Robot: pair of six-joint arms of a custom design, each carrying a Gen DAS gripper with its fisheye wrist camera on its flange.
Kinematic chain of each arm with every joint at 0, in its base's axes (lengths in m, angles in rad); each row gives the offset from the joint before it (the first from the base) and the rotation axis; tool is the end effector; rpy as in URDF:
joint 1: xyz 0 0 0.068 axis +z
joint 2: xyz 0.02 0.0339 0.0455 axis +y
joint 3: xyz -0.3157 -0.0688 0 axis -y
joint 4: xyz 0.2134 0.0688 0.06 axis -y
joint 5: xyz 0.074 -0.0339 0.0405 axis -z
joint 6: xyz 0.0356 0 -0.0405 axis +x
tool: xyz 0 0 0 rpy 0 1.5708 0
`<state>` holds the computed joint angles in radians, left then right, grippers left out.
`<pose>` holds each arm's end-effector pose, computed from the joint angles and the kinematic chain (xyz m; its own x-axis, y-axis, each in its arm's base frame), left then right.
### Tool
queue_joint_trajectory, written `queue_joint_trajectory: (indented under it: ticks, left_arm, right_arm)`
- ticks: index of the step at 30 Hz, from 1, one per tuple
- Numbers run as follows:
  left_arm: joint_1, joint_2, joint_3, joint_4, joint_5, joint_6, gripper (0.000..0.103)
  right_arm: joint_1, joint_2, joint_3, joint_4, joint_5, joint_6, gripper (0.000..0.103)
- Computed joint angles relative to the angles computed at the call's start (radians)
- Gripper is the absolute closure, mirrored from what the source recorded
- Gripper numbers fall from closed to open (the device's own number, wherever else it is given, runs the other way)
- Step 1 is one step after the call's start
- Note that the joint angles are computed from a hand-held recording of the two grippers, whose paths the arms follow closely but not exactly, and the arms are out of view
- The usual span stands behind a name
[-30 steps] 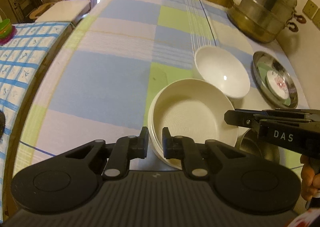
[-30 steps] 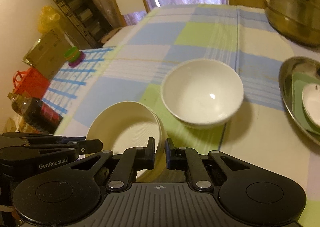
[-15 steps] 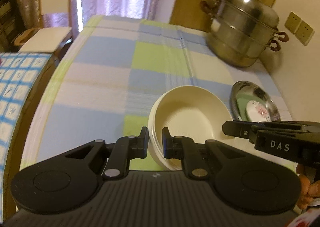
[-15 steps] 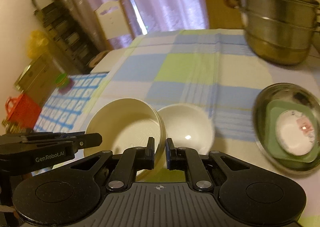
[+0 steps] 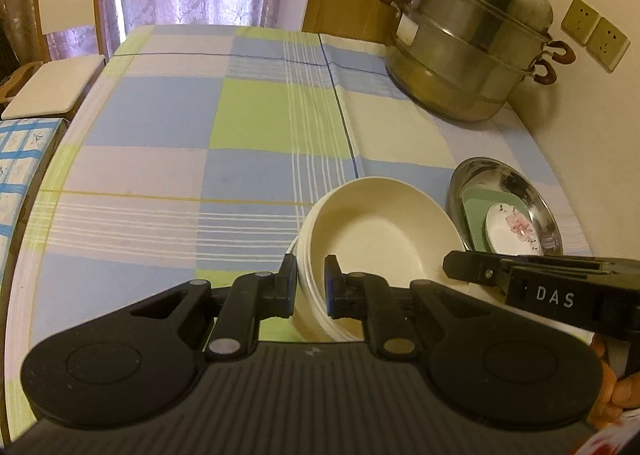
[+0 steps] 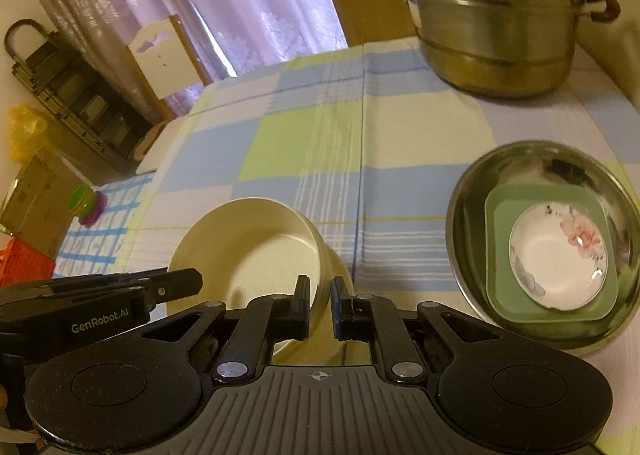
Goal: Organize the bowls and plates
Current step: 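Carry the cream bowl with both grippers and lower it into the white bowl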
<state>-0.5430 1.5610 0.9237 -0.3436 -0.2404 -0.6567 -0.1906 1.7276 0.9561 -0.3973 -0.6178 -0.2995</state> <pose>0.2480 -0.1398 0.2602 -0.8006 -0.2094 -0.5614 -0.1267 0.9749 -0.1829 0.3028 -0.0374 0.2247 -0.8433 -0.0822 -0.5311 -0.3317 0.8572 0.3939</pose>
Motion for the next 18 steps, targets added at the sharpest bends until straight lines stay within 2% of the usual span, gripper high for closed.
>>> queue_joint_trajectory:
  ticks: [12,18]
  left_arm:
    - [0.030,0.051,-0.012,0.016,0.053,-0.002,0.091]
    - [0.039,0.051,-0.023,0.031,0.066,-0.007,0.090]
  right_arm:
    - [0.009,0.050,0.028,-0.028,0.024,0.011,0.092]
    - [0.018,0.056,0.016,0.002,0.030,0.019,0.092]
